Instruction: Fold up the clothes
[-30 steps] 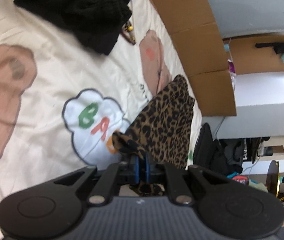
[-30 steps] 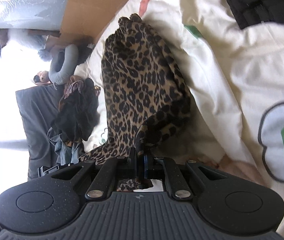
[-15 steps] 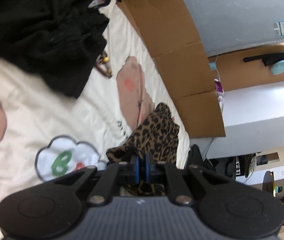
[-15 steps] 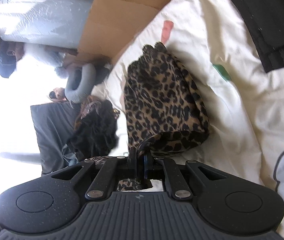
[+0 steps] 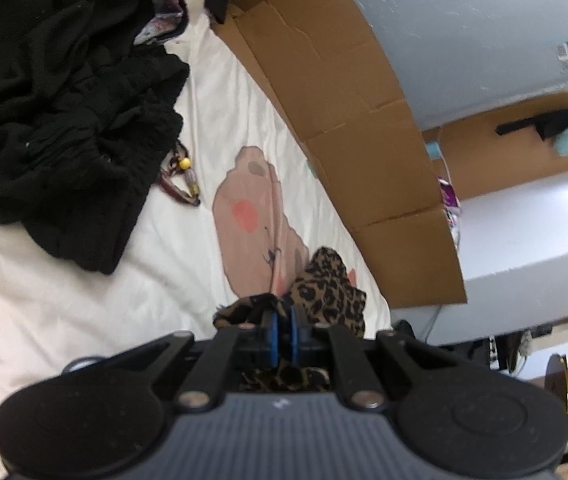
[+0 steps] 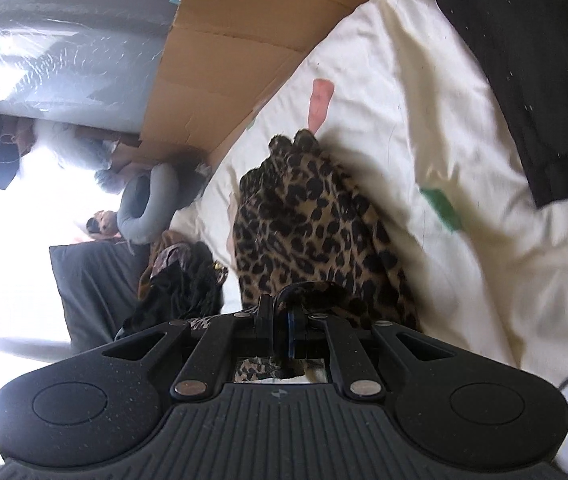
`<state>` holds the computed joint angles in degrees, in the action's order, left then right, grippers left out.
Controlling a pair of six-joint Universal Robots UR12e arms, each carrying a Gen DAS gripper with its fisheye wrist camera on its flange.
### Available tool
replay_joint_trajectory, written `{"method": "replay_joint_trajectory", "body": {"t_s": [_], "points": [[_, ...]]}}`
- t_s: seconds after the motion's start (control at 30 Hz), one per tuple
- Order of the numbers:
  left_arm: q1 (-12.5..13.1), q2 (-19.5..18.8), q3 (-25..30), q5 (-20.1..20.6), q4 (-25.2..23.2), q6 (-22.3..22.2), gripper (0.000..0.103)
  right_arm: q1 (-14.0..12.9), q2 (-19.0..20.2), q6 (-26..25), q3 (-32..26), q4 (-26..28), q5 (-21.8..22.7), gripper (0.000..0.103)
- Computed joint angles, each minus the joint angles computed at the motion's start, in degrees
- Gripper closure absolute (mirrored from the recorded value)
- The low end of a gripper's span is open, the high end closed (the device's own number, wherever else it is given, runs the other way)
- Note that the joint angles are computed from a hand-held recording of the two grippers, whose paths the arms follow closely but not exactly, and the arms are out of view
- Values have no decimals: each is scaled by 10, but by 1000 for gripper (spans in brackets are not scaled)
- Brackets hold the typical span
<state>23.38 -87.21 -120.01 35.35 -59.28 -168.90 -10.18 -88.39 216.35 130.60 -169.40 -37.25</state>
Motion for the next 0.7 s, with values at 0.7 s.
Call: {"method": "replay_joint_trajectory", "body": {"t_s": [0.7], "points": [[-50,-55,21,75,100,-55,96,27,51,-70,-71,88,-96,98]]}}
